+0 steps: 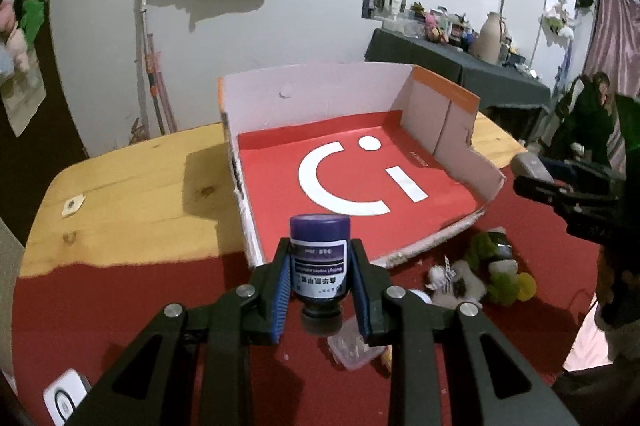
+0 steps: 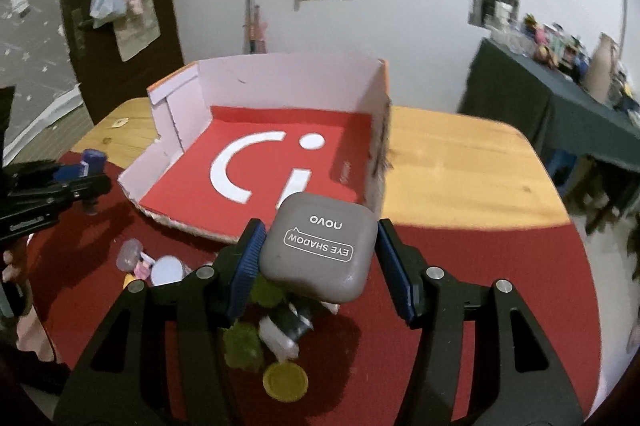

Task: Organize objects
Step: 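Carry the navy bottle and grey compact into the box with both tools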

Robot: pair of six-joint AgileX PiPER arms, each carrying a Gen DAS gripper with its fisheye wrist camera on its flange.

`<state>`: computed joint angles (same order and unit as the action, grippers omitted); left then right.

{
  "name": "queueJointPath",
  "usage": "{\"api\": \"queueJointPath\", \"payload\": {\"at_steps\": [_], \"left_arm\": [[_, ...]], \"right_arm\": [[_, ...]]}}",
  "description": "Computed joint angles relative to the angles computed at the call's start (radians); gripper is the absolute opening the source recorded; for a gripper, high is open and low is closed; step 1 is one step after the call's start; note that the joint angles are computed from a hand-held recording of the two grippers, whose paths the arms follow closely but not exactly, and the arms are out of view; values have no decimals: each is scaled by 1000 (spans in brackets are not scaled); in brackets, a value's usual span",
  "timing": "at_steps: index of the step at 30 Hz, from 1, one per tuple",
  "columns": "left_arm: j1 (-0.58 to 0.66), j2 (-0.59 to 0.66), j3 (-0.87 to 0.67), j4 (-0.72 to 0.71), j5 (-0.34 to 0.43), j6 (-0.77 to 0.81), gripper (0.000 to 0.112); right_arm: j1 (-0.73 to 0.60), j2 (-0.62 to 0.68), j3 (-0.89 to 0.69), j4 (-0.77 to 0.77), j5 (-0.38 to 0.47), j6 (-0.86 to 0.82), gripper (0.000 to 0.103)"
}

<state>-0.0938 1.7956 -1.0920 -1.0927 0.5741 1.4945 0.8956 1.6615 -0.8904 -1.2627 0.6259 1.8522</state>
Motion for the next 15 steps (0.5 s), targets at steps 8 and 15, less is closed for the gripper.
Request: {"api": "queueJointPath", "payload": {"at_steps": [8, 15], "left_arm": [[-87, 144, -241, 318, 47, -310, 28], [-150, 261, -399, 560, 98, -503, 28]], "right_arm": [[-162, 102, -150, 228, -157, -408, 55], [-253, 207, -274, 615, -196, -901, 55]]}}
